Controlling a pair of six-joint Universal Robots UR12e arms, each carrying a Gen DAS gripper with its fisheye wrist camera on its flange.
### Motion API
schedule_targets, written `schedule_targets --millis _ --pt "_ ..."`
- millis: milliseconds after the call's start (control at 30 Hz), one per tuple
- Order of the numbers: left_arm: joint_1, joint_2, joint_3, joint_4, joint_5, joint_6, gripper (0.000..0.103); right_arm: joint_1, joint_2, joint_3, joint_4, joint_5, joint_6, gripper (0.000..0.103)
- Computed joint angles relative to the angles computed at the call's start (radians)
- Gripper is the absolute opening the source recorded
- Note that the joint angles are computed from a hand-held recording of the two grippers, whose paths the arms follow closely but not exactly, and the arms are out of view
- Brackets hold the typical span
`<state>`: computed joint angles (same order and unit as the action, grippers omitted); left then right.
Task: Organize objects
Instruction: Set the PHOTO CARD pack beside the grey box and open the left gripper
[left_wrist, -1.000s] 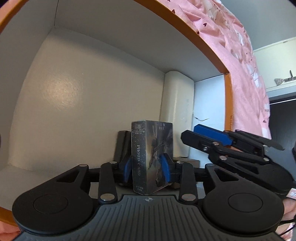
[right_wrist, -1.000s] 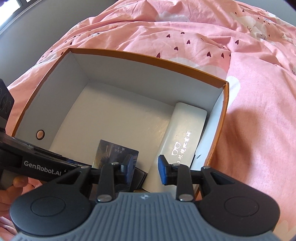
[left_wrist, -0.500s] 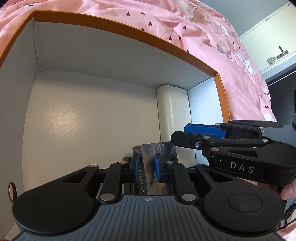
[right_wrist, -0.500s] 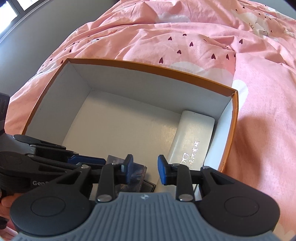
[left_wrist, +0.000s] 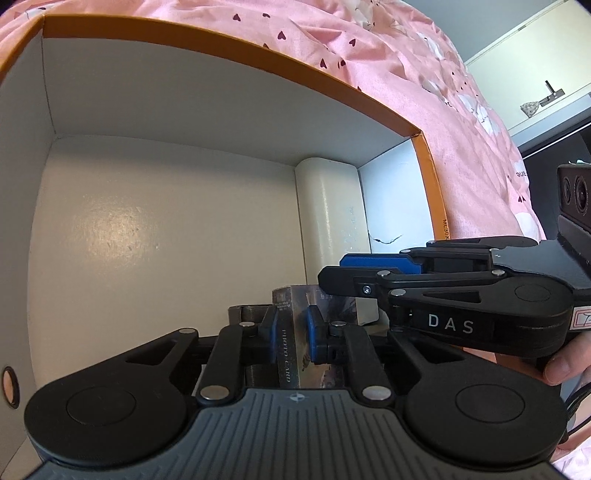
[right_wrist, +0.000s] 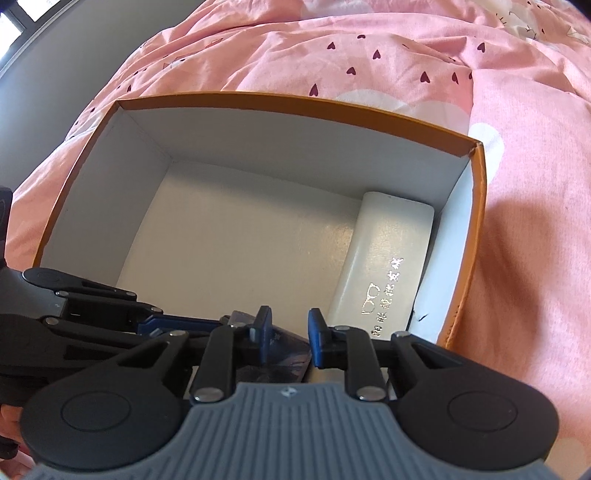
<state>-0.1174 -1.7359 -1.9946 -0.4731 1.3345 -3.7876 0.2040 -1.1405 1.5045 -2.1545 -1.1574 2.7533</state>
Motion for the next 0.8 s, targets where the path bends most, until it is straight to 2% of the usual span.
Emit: schedule_targets --millis 67,133,233,300,433,567,800 --pt "-0.004 0.011 0.001 -0.021 0.021 0.006 0.021 -0.001 -0.004 0.004 -0.008 0.003 0.002 0.024" --pt "0.000 0.016 0.004 -0.060 0.013 -0.010 0.035 -0.002 -0.007 0.007 -0.014 0.000 0.000 0.024" --pt "0.008 0.016 -0.001 -0.087 -0.009 -0.049 0.043 -0.002 -0.009 0.010 -0.019 -0.005 0.002 0.024" --pt "0.013 0.017 -0.015 -0.068 -0.024 -0.084 0.049 -0.002 -0.010 0.013 -0.023 -0.003 0.004 0.024" --pt "0.041 0.008 -0.049 0.003 -0.136 -0.160 0.051 -0.004 -0.012 0.018 -0.022 0.004 -0.001 0.024" --pt "0.045 0.006 -0.058 0.024 -0.145 -0.182 0.052 -0.007 -0.013 0.019 -0.013 0.013 -0.007 0.024" --pt "0.040 0.008 -0.045 -0.006 -0.135 -0.152 0.052 -0.006 -0.012 0.023 -0.020 0.012 -0.005 0.025"
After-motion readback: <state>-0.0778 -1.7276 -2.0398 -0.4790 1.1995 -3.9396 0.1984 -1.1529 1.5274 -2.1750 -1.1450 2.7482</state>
